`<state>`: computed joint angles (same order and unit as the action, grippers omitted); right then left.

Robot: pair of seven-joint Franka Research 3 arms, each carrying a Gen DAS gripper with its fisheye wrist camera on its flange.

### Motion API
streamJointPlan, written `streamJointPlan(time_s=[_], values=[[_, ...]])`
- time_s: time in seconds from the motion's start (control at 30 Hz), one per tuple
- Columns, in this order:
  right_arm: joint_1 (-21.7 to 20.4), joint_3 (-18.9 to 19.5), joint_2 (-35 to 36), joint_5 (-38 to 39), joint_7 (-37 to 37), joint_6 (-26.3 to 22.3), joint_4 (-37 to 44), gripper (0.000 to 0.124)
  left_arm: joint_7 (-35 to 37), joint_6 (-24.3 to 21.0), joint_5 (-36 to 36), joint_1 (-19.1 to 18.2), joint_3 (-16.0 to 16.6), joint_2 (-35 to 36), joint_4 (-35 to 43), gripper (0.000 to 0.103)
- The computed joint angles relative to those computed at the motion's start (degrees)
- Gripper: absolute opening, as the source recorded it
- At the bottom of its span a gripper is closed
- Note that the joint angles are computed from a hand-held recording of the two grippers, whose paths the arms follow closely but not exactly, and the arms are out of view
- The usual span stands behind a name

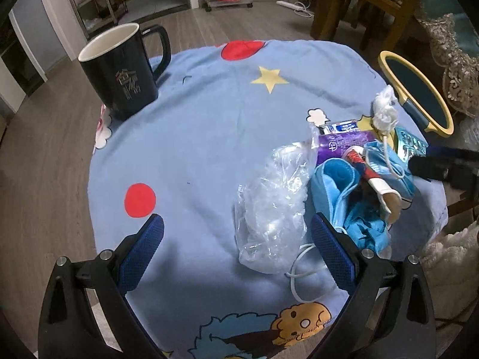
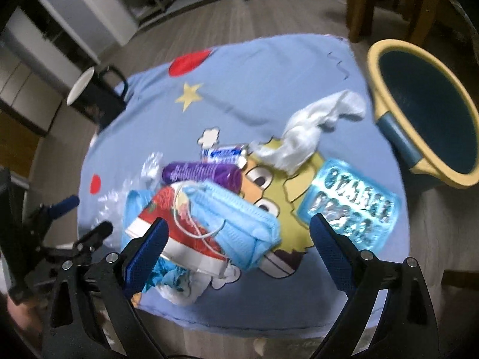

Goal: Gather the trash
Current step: 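Grasp the clear plastic bag with the left gripper while the right gripper grasps a blue face mask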

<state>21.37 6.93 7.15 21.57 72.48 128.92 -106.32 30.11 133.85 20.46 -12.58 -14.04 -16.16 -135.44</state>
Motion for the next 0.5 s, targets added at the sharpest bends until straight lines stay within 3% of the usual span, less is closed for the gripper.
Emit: streamJointPlan(time_s=[0.17, 0.33, 0.43, 0.5], values=[[0.9, 0.3, 1.6, -3.1, -0.5, -2.2, 1.2, 0.093, 0.7, 0.1, -0.9, -0.1, 0.4, 1.4, 0.4, 0.092], [1.7, 0.2, 3.2, -6.0, 0.8, -3.2, 2.5, 0.068, 1.9, 0.6, -1.9, -0.2, 0.7, 2.3, 0.7, 0.085], [2.0, 0.0, 3.7, -7.7, 1.3, -3.0, 2.8, 0.047, 3.7, 1.3, -3.4, -0.5, 1.0, 2.5, 0.6, 0.068], [1.7, 0.0, 3.7, -7.1, 1.2, -2.7, 2.9, 0.034, 5.1, 1.5, -4.4, -0.7, 1.2, 2.8, 0.8, 0.045]])
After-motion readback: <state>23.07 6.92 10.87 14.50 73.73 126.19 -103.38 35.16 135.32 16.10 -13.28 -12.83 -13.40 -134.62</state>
